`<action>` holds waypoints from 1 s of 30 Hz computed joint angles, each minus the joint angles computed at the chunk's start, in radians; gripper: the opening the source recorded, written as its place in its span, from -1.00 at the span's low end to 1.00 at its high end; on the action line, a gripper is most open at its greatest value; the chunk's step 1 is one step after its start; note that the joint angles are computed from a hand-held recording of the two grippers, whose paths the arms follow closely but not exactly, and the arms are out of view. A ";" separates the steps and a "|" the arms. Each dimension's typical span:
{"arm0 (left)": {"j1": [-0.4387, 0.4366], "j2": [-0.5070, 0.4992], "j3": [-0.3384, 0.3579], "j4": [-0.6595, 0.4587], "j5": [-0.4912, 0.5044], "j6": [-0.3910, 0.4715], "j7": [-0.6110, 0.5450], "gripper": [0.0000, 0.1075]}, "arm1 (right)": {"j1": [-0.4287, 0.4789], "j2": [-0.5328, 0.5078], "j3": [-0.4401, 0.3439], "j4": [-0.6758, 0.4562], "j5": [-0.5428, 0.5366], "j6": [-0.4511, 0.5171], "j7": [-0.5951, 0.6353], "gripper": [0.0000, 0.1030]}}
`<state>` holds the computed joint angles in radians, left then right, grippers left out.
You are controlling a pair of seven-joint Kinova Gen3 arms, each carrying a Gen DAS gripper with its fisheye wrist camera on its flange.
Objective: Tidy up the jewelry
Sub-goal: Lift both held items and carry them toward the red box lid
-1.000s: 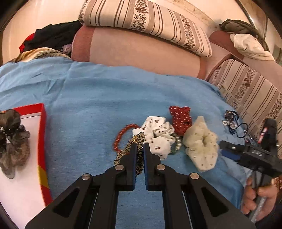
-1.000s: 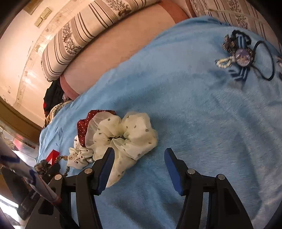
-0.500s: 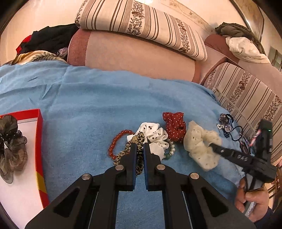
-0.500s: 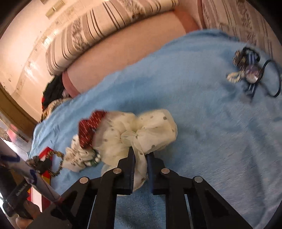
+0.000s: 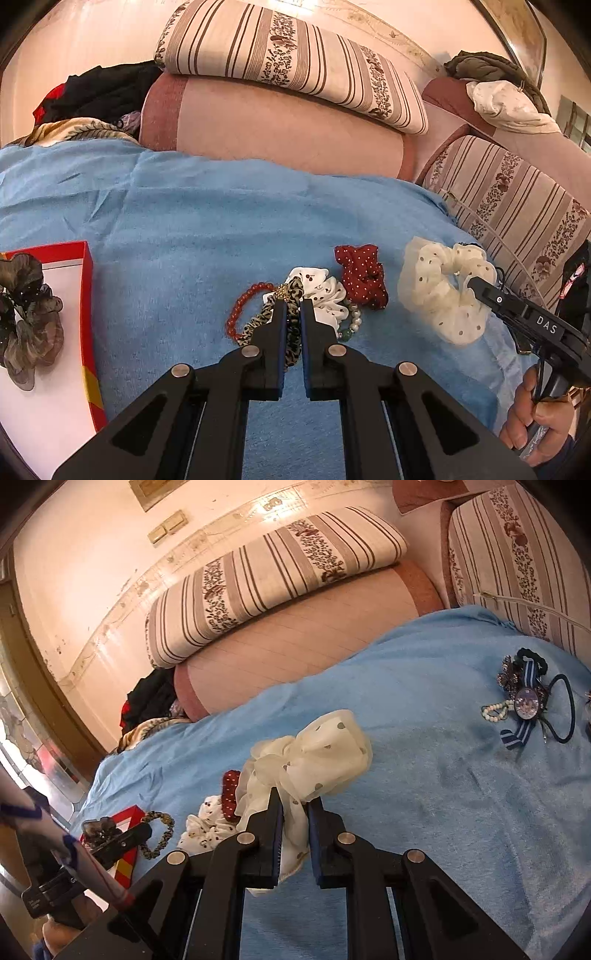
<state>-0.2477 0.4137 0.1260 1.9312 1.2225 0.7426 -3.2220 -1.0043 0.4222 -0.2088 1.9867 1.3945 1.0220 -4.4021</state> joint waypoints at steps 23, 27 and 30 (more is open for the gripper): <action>-0.016 -0.069 -0.033 0.032 0.007 0.034 -0.029 -0.87 | -0.018 0.026 -0.020 -0.036 0.102 -0.016 0.039 -0.74; -0.035 -0.080 -0.051 0.026 -0.002 0.071 -0.028 -0.87 | -0.034 0.034 -0.017 -0.062 0.087 -0.006 0.071 -0.74; -0.054 -0.085 -0.064 0.022 -0.008 0.105 -0.023 -0.87 | -0.049 0.043 -0.013 -0.094 0.075 -0.002 0.098 -0.74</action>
